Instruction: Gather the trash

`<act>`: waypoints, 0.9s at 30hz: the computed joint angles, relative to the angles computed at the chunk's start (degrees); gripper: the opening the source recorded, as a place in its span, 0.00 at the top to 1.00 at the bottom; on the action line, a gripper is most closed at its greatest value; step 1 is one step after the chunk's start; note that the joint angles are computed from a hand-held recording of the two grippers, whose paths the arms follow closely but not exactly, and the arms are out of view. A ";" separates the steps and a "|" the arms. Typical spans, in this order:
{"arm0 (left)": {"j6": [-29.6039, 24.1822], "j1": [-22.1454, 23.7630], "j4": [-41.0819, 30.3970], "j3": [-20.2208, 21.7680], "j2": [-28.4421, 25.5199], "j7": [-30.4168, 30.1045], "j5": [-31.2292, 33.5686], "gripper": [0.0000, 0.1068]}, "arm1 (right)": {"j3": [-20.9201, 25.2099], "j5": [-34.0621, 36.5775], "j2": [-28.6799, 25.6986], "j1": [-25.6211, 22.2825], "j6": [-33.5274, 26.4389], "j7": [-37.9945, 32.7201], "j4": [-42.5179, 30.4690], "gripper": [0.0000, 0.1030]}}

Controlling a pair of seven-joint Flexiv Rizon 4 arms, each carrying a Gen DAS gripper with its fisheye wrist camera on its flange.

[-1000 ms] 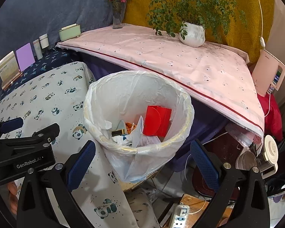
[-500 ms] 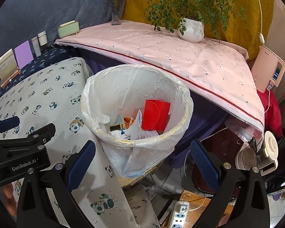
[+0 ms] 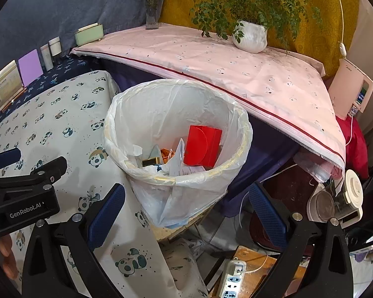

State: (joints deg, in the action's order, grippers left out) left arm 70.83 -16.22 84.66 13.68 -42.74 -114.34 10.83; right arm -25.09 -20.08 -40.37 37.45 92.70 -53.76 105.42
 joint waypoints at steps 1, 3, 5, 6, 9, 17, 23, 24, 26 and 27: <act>-0.23 -0.02 -0.07 0.00 -0.03 -0.02 -0.02 0.12 | 0.00 0.04 -0.02 0.02 0.03 0.00 0.06 0.07; -0.39 0.07 -0.05 -0.09 -0.01 0.04 0.01 0.12 | 0.13 0.09 -0.03 -0.03 0.02 -0.04 0.06 0.07; -0.47 0.10 -0.06 -0.12 0.00 0.08 0.09 0.12 | -0.05 0.15 -0.06 0.14 0.07 0.02 0.11 0.07; -0.40 0.13 -0.01 -0.16 0.03 0.08 0.11 0.12 | 0.17 0.16 -0.05 -0.04 0.07 -0.08 0.06 0.07; -0.28 0.20 0.09 -0.25 0.07 0.05 0.11 0.12 | -0.11 0.27 -0.11 0.23 0.08 0.04 0.08 0.07; -0.43 0.02 -0.11 0.00 -0.05 -0.02 0.44 0.12 | 0.39 0.07 -0.26 -0.08 -0.36 0.01 -0.36 0.07; -0.07 0.06 -0.02 -0.11 -0.13 0.08 0.53 0.12 | 0.93 -0.37 -0.33 -0.57 -0.78 0.20 -0.56 0.07; 0.08 -0.08 -0.02 0.04 -0.15 0.04 0.67 0.12 | 0.90 -0.45 -0.38 -0.58 -0.74 0.27 -0.54 0.07; 0.27 -0.28 -0.07 0.31 -0.21 0.02 0.92 0.12 | 1.65 -0.59 -0.26 -1.15 -1.18 0.24 -0.72 0.07; 0.38 -0.27 -0.08 0.28 -0.22 0.14 0.97 0.12 | 1.99 -0.68 -0.15 -1.43 -1.31 0.28 -0.68 0.07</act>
State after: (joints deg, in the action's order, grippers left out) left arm 71.21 -16.49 84.58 13.96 -42.96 -114.20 11.80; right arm -23.10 -20.76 -40.52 36.01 91.39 -53.48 104.74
